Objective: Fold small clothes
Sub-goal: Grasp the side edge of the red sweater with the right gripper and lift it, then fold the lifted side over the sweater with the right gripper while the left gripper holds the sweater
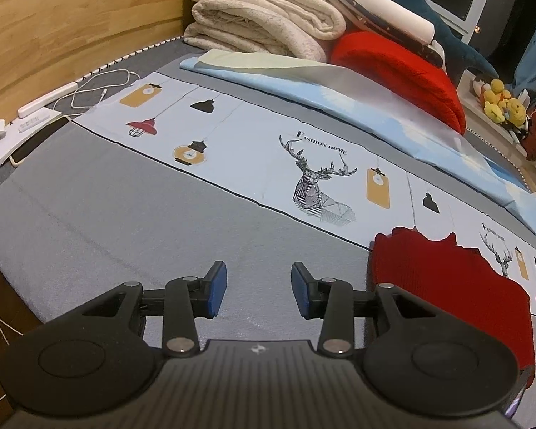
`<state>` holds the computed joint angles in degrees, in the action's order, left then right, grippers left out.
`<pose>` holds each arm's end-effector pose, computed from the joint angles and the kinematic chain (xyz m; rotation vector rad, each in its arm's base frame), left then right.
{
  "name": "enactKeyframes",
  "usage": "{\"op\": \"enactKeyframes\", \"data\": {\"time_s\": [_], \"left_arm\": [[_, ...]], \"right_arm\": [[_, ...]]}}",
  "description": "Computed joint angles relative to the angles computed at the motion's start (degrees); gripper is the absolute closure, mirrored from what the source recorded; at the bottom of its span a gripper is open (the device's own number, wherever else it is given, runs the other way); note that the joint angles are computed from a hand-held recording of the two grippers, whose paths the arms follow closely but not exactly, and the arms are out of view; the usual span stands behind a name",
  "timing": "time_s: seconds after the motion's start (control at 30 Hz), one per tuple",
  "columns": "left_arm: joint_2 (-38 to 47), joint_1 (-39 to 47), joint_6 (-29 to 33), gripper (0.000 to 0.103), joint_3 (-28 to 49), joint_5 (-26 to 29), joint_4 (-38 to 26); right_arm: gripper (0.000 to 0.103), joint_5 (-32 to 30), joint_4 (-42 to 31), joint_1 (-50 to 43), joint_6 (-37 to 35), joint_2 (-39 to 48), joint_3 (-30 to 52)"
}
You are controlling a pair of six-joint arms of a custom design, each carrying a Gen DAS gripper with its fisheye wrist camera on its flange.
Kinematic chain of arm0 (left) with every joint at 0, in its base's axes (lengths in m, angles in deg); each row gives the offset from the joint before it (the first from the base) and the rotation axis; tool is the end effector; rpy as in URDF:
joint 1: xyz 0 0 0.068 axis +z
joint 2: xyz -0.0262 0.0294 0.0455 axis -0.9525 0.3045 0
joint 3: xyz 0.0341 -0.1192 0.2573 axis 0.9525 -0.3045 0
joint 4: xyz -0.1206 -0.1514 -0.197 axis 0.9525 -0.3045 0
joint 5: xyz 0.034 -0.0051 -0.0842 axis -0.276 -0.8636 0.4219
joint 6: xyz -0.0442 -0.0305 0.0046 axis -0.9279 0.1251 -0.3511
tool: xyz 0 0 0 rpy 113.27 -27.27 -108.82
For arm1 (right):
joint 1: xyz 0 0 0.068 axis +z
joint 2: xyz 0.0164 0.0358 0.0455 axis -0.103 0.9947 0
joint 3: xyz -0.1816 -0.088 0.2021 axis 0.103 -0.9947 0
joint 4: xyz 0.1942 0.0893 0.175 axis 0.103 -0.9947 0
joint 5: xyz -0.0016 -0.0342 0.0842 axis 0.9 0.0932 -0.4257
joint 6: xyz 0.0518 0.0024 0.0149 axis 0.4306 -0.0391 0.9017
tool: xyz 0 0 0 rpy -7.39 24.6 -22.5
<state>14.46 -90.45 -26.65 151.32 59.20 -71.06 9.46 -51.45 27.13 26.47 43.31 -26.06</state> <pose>0.3080 -0.0959 0.3258 -0.1891 2.4170 -0.1675 0.2699 0.1652 0.1729 -0.6048 2.4320 -0.0769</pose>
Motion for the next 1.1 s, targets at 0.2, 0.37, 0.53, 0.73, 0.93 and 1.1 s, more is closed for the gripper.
{"op": "enactKeyframes", "data": {"time_s": [0.2, 0.37, 0.53, 0.73, 0.93, 1.1], "left_arm": [[1.1, -2.5, -1.9, 0.059, 1.8, -0.9, -0.4], [3.9, -7.0, -4.1, 0.059, 5.1, -1.9, -0.7], [9.1, -14.0, -5.9, 0.059, 10.4, -3.8, -0.4], [17.8, -22.3, -6.7, 0.059, 18.8, -5.6, -1.2], [26.3, -27.9, -6.5, 0.059, 27.2, -7.4, -3.6], [29.4, -28.9, -6.9, 0.059, 30.0, -7.4, -4.6]], "right_arm": [[0.089, -4.9, 0.9, -4.4, 6.6, -7.7, -2.0], [0.090, -11.3, 0.7, -15.0, 13.1, -21.9, -5.6], [0.090, -23.7, -4.3, -37.4, 13.5, -35.1, -6.6], [0.091, -40.7, -13.9, -75.1, 6.8, -34.6, -4.8], [0.082, -37.1, -24.1, -93.1, 0.0, -15.6, -0.2], [0.075, -40.2, -18.2, -96.7, -3.3, -18.3, -1.0]]}}
